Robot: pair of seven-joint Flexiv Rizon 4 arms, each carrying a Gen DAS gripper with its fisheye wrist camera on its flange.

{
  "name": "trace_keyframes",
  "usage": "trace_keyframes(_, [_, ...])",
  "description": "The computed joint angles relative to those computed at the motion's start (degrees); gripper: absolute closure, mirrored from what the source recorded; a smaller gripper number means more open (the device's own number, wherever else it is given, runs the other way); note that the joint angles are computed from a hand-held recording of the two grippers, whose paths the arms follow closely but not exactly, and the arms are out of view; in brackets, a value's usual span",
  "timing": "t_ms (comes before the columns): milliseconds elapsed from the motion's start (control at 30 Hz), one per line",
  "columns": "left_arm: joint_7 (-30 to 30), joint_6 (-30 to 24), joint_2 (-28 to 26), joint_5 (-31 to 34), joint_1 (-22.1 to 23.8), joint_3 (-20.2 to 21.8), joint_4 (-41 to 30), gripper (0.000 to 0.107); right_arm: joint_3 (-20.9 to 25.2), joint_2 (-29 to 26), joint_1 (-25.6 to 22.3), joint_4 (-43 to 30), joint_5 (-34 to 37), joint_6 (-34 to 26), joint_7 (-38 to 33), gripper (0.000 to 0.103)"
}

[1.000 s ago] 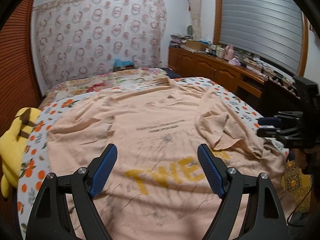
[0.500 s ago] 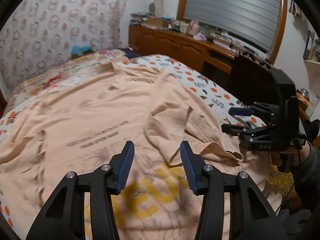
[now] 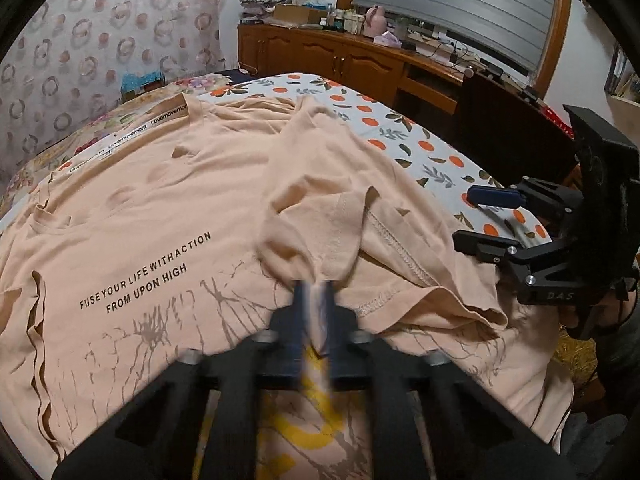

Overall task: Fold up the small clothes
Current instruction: 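Grasp the folded sleeve fabric with the left gripper and tuck it inward, then open the left gripper and lift it off the shirt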

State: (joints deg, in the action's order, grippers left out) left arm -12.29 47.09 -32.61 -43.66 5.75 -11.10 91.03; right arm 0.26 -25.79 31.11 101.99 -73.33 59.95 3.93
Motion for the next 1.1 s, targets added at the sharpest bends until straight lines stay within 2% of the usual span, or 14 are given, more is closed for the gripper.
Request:
trace_keyframes(67, [1.2,1.7,0.7,-2.3,0.6,-0.7,0.9,0.103,0.0,0.0,0.0,0.0,0.0,0.0,0.0,0.033])
trace_keyframes(200, [0.6,0.0,1.6,-8.1,2.8,-1.2,0.4,0.103,0.0,0.0,0.0,0.0,-0.1,0.0,0.2,0.033])
trace_keyframes(300, [1.2,1.8,1.6,-8.2,2.5,-0.1,0.1,0.103,0.0,0.0,-0.1,0.1,-0.1,0.1,0.1,0.033])
trace_keyframes(500, [-1.8,7.1,0.5,-6.7,1.8,0.7,0.0,0.102,0.0,0.0,-0.1,0.1,-0.2,0.2,0.1,0.032])
trace_keyframes(567, [-3.2,6.3,0.2,-5.7,2.1,0.7,-0.2,0.094,0.0,0.0,-0.1,0.1,-0.2,0.3,0.2,0.032])
trace_keyframes(633, [-2.0,7.6,0.5,-5.9,2.4,0.0,0.6,0.071,0.0,0.0,-0.2,0.1,0.0,0.3,0.0,0.032])
trace_keyframes(700, [-0.1,8.6,1.1,-7.5,3.0,-1.0,1.7,0.060,0.2,0.0,-0.4,0.0,0.7,0.5,-0.6,0.032])
trace_keyframes(767, [1.5,9.2,2.0,-9.5,3.4,-1.7,2.8,0.043,0.1,0.2,-0.4,0.0,0.6,1.2,-1.0,0.032])
trace_keyframes(800, [2.3,10.0,2.3,-10.7,3.5,-1.8,3.5,0.026,0.1,0.2,-0.3,-0.2,0.5,1.2,-1.5,0.033])
trace_keyframes(833, [3.7,10.8,2.8,-12.4,3.7,-2.2,4.2,0.023,0.1,0.3,-0.2,-0.5,0.2,1.3,-2.0,0.033])
trace_keyframes(967, [6.3,11.3,4.3,-16.6,3.8,-1.8,5.6,0.023,0.1,-0.5,-0.6,-2.8,-1.1,5.8,-4.7,0.044])
trace_keyframes(1100, [9.3,13.1,6.0,-21.8,3.6,-1.0,7.5,0.023,0.2,-3.2,-0.2,-6.8,3.3,8.4,-12.0,0.056])
